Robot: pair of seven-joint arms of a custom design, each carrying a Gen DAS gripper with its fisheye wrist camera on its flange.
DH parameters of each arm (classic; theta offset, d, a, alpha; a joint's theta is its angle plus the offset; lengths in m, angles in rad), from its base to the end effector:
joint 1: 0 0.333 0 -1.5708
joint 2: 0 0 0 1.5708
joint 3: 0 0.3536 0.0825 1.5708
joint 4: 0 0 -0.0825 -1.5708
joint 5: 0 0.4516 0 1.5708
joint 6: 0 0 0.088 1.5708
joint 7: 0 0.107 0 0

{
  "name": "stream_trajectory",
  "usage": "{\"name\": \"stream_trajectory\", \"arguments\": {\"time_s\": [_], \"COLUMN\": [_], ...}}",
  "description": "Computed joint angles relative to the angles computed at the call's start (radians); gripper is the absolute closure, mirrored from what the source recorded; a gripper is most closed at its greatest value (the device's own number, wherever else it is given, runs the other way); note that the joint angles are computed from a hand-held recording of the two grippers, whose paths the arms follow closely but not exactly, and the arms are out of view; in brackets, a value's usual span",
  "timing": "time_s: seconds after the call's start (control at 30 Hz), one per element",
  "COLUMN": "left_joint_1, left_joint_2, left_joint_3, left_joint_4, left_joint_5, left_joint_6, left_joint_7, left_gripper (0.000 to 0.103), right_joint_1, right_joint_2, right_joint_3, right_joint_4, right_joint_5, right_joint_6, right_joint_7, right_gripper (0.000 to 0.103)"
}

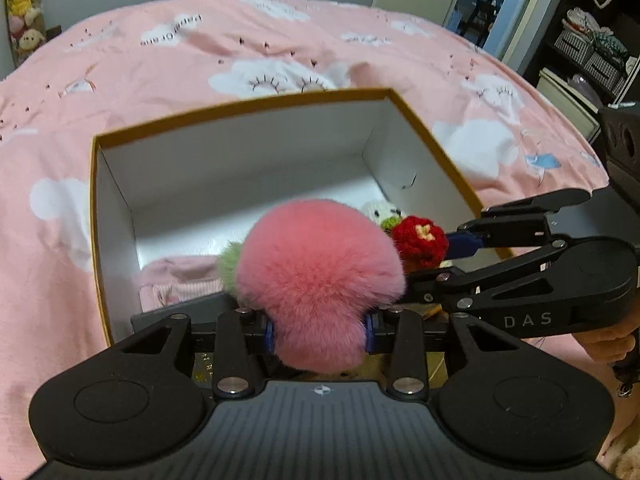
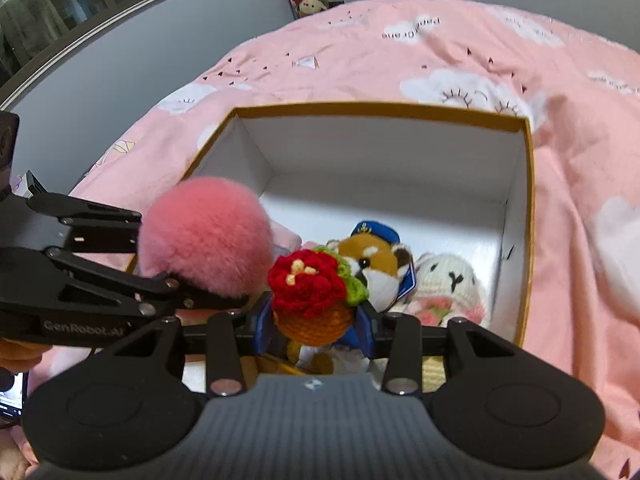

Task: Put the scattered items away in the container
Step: 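Lift and carry the pom-pom and crochet flower pot over the box, then lower the pom-pom and flower pot into the box and open both grippers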

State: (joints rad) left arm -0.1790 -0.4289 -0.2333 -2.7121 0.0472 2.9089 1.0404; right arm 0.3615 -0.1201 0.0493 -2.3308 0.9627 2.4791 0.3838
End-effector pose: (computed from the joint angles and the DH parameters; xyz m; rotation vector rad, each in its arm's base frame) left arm 0.4196 -0.1851 0.4155 -1.9945 1.8680 -0.7674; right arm 0.5176 0.2225 0.4093 -2.2898 0.8074 0.0436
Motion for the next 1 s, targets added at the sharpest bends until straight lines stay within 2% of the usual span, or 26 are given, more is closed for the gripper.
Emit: {"name": "stream_trajectory", "arguments": {"time_s": [0.3,0.53,0.6,0.67,0.77,0.9,1.0], "left_joint_1": [-0.034,-0.035,-0.019,-0.006,0.037,0.068,0.004], "left_joint_2": [0.025,-0.004,-0.02,-0.03,-0.028,0.008,0.034], "left_joint_3": [0.045,0.048,0.033,0.022,-0.011,-0.029,0.03], "left_joint_4": [-0.002,-0.008,-0.015,-0.021,-0.016,0.002,-0.002], "left_joint_5": [-0.049,-0.068,-0.055,-0.044,-0.021,0.008,-0.037], "left_joint_6": [0.001,-0.003,0.012,0.037,0.056,0.044,0.053], "left_joint_7": [0.05,0.081,0.078,0.071,0.03,-0.017,0.008], "left_gripper": [0.055,0.055,0.056,0.061,0.061,0.065,0.066], "right_joint_1": [-0.009,-0.016,-0.018,-0.018,-0.015,-0.014,-0.016], "right_joint_2": [0.022,0.011,0.003,-0.004,-0.007,0.007,0.017], "right_joint_3": [0.006,0.002,-0.002,-0.007,-0.011,-0.005,0.004], "right_joint_4": [0.014,0.009,0.008,0.008,0.013,0.024,0.021], "right_joint_5": [-0.062,-0.1,-0.102,-0.086,-0.047,-0.043,-0.095], "right_joint_6": [-0.011,-0.014,-0.017,-0.018,-0.008,0.009,0.026], "right_joint_7": [0.05,0.058,0.056,0.044,0.025,0.041,0.084], "right_gripper": [0.057,0.057,0.056,0.057,0.057,0.068,0.075]}}
